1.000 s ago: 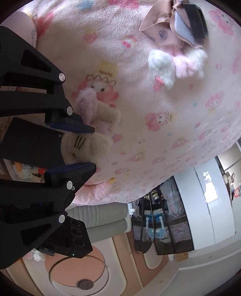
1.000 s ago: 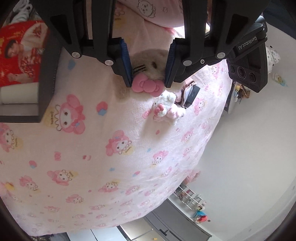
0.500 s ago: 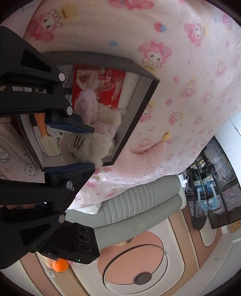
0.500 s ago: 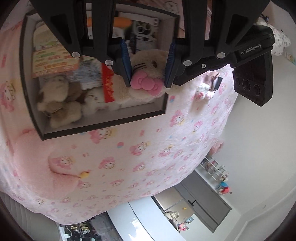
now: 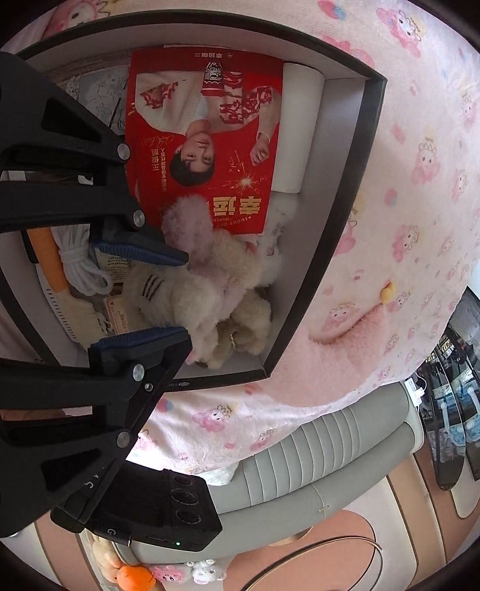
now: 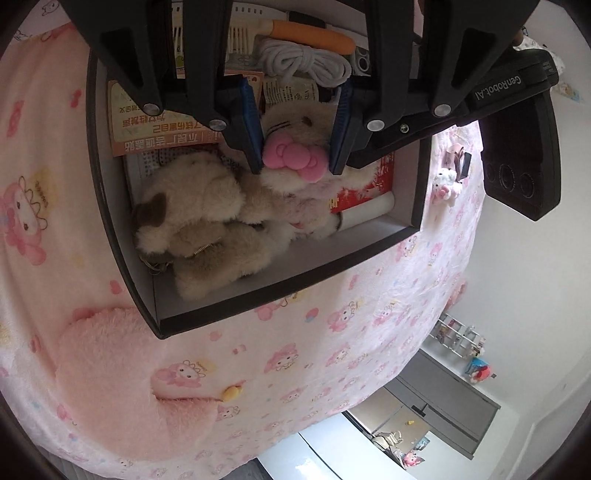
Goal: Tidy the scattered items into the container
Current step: 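Carry the plush toy in the left gripper over the box, then lower the plush toy into the box beside the brown teddy and release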
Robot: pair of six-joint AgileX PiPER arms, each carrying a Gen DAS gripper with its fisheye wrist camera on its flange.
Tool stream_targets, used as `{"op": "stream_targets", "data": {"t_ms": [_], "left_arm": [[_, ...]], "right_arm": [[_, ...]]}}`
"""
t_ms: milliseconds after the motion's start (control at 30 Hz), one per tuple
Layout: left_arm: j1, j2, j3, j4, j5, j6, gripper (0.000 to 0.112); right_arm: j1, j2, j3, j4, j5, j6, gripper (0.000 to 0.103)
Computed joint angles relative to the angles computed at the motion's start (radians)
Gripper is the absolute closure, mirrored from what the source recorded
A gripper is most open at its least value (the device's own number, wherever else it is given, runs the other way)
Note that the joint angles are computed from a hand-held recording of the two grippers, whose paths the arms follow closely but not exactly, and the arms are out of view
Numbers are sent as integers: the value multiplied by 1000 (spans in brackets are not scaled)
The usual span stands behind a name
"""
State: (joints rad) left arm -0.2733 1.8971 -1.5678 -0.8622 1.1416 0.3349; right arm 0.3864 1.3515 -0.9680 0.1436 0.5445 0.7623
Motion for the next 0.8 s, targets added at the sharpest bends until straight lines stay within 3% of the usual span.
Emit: {"op": "stream_targets", "data": {"t_ms": [167, 433, 500, 600, 667, 800], "left_arm": [[14, -52, 33, 7, -17, 4, 77], [-16, -93, 72, 89, -41, -45, 77], [-9, -106, 87, 71, -65, -45, 77], [-4, -112, 84, 25, -102, -30, 77], [-36, -88, 34, 83, -110, -84, 78], [-94, -50, -5, 176, -96, -162, 82]], "right_arm": [[16, -103, 51, -144, -12, 137, 71], [110, -90, 36, -298, 118, 284, 71], [109, -107, 55, -288, 90, 283, 71], [100, -165, 111, -295, -20, 311, 71], [90, -167, 121, -271, -64, 288, 71], [87, -110, 93, -296, -5, 326, 71]]}}
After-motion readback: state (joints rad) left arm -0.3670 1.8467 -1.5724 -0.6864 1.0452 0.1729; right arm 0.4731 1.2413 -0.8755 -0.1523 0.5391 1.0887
